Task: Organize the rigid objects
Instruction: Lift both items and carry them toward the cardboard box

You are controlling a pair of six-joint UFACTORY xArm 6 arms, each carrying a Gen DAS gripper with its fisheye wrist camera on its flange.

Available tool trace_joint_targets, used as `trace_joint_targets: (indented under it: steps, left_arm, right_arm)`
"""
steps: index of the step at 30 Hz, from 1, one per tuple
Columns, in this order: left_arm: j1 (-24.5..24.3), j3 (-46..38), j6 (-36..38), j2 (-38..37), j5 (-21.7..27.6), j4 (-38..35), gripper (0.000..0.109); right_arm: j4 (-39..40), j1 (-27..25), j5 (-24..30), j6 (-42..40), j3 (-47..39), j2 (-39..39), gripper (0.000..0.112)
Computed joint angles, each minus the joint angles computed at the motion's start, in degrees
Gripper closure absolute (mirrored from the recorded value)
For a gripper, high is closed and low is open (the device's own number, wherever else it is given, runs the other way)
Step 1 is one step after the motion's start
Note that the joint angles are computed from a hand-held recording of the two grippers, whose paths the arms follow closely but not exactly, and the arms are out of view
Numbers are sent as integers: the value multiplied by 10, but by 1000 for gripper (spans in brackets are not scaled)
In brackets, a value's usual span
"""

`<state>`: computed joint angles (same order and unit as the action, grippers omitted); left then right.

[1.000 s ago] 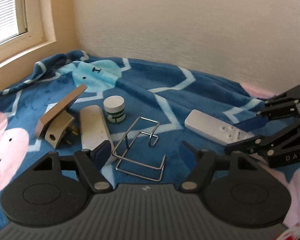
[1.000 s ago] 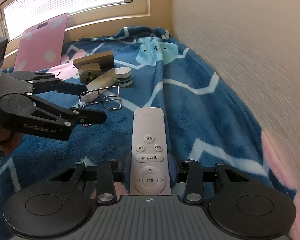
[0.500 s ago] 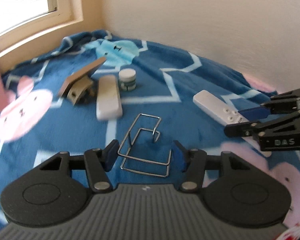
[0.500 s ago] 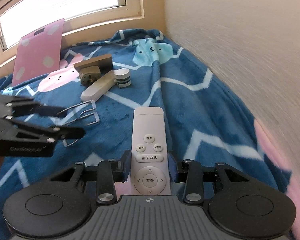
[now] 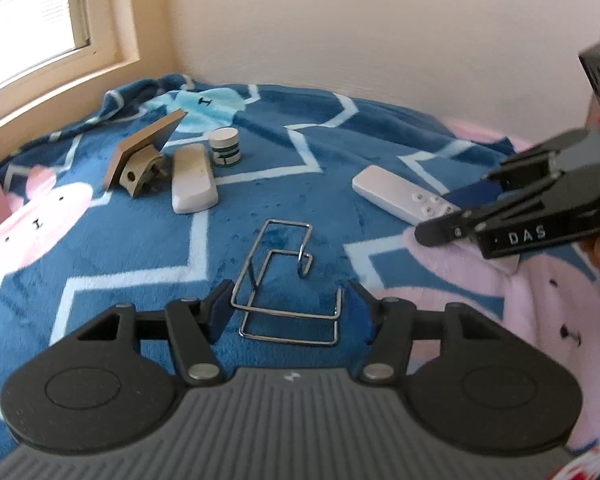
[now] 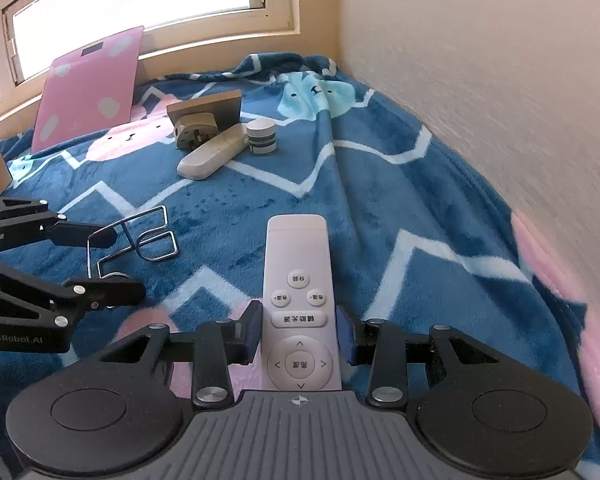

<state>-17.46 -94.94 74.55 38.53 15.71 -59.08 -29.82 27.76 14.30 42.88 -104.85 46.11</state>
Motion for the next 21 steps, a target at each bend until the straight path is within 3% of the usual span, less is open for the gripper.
trace_joint_targets:
  steps: [4,10,15,21]
  left_arm:
    - [2,-12,38,8,5,-25,53]
    - [7,-25,23,14,19,-11,56]
    - [3,-7,-10,0,13,9,59]
    - [-3,28,-107,-24,-13,65,59]
  right_arm:
    - [-21,-2,-8,23,0,3,75]
    - [-18,-3,-8,23,-14,11,74]
    - [-15,-2,3,20,-42,28,73]
    - [-42,4,36,44,-68,40,76]
